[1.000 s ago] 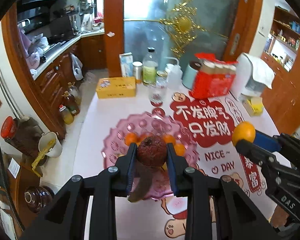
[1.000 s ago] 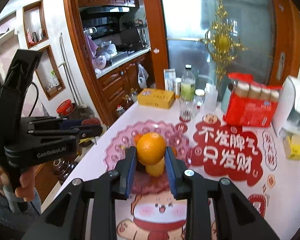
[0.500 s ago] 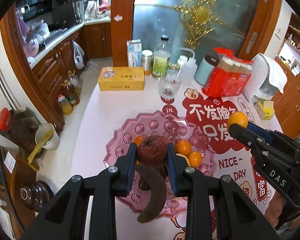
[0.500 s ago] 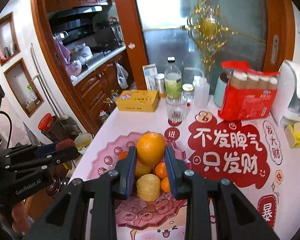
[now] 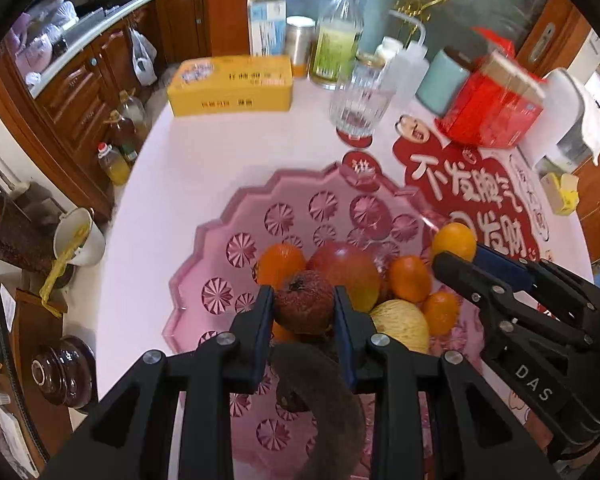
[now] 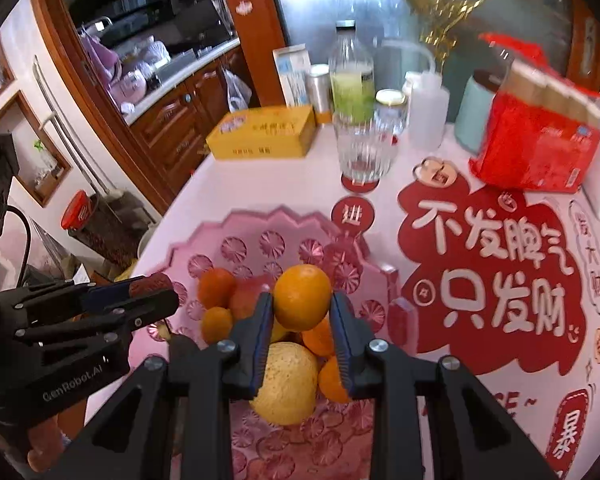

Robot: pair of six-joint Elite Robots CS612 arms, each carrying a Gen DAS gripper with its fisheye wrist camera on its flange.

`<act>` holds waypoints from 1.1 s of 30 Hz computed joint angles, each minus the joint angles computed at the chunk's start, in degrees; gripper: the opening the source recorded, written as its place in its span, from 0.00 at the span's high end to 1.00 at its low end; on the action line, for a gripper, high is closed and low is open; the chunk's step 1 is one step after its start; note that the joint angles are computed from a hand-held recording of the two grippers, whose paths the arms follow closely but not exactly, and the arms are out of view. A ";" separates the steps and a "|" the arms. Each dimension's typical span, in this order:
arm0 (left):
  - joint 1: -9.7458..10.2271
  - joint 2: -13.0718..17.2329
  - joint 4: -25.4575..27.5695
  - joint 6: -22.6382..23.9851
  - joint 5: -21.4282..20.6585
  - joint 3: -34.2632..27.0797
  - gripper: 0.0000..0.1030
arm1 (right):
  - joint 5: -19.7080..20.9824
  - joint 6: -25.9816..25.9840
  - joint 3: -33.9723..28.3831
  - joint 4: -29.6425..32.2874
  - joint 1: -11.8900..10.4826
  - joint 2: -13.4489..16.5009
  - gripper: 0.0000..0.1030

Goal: Organize fruits

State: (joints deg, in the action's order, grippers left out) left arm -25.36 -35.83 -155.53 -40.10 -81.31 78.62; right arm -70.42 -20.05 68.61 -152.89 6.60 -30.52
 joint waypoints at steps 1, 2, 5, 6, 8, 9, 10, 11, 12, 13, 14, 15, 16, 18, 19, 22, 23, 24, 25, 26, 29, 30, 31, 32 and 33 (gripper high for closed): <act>0.11 0.47 0.47 0.21 -0.40 -0.47 0.74 | -0.16 -0.22 -0.66 0.86 0.12 0.48 0.72; 0.18 0.71 0.72 0.31 -0.58 -0.66 0.73 | -0.31 -0.49 -1.27 1.78 0.23 0.91 0.71; 0.31 1.31 1.37 0.36 -0.64 -1.23 0.53 | -0.72 -0.85 -2.45 3.53 0.45 1.70 0.71; 0.28 1.37 1.31 0.21 -0.38 -1.19 0.41 | -0.75 -0.95 -2.72 4.00 0.49 1.86 0.70; 0.08 1.28 0.92 0.02 0.85 -0.87 0.36 | -0.64 -0.79 -2.80 3.69 0.50 2.01 0.65; 0.04 1.11 1.01 0.07 1.13 -0.65 0.34 | -0.80 -0.67 -2.56 2.94 0.49 1.97 0.64; 0.04 1.04 1.09 -0.08 1.22 -0.51 0.33 | -0.77 -0.64 -2.56 2.63 0.49 1.99 0.61; 0.09 0.95 1.00 -0.42 1.13 -0.34 0.30 | -0.62 -0.63 -2.52 2.55 0.45 1.96 0.61; 0.12 0.85 0.84 -0.80 0.99 -0.15 0.29 | -0.45 -0.55 -2.54 2.72 0.41 1.91 0.60; 0.15 0.63 0.76 -1.00 0.94 0.13 0.29 | -0.07 -0.40 -2.58 2.99 0.32 1.87 0.60; 0.10 0.51 0.70 -1.29 1.04 0.31 0.28 | 0.33 -0.29 -2.59 3.16 0.24 1.85 0.59; 0.08 0.38 0.65 -1.39 1.13 0.47 0.28 | 0.63 -0.17 -2.45 3.14 0.17 1.75 0.59; 0.00 0.20 0.49 -1.57 1.28 0.72 0.28 | 0.81 -0.08 -2.22 2.96 0.12 1.63 0.59; -0.12 -0.20 -0.06 -1.84 1.47 1.33 0.25 | 0.61 0.01 -1.67 2.52 0.11 1.31 0.59; -0.22 -0.42 -0.31 -1.92 1.67 1.62 0.25 | 0.43 0.04 -1.46 2.38 0.12 1.17 0.59; -0.58 -1.21 -0.80 -2.06 2.35 2.47 0.24 | 0.72 0.15 -0.47 2.30 -0.04 0.51 0.59; -0.67 -1.43 -1.00 -2.08 2.46 2.74 0.24 | 0.81 0.28 -0.10 2.15 -0.12 0.27 0.59; -0.83 -1.81 -1.37 -2.09 2.64 3.17 0.24 | 0.88 0.43 0.27 1.91 -0.19 0.01 0.59; -0.96 -2.10 -1.59 -2.10 2.76 3.49 0.24 | 0.99 0.57 0.73 1.58 -0.29 -0.33 0.59; -1.13 -2.48 -1.94 -2.08 2.91 3.91 0.24 | 1.01 0.68 1.13 1.24 -0.35 -0.63 0.59; -1.68 -3.64 -3.13 -1.81 3.45 5.18 0.23 | 0.96 1.08 3.04 -0.50 -0.59 -2.00 0.59; -1.90 -4.11 -3.58 -1.62 3.64 5.70 0.23 | 0.94 1.20 3.50 -1.01 -0.66 -2.34 0.59; -2.10 -4.45 -3.94 -1.54 3.81 6.09 0.23 | 0.87 1.43 4.31 -1.80 -0.76 -2.94 0.59; -2.35 -4.95 -4.45 -1.43 4.02 6.65 0.22 | 0.87 1.63 4.91 -2.40 -0.84 -3.39 0.59; -2.62 -5.44 -4.85 -1.41 4.21 7.16 0.19 | 0.97 1.82 5.62 -3.05 -0.95 -3.89 0.59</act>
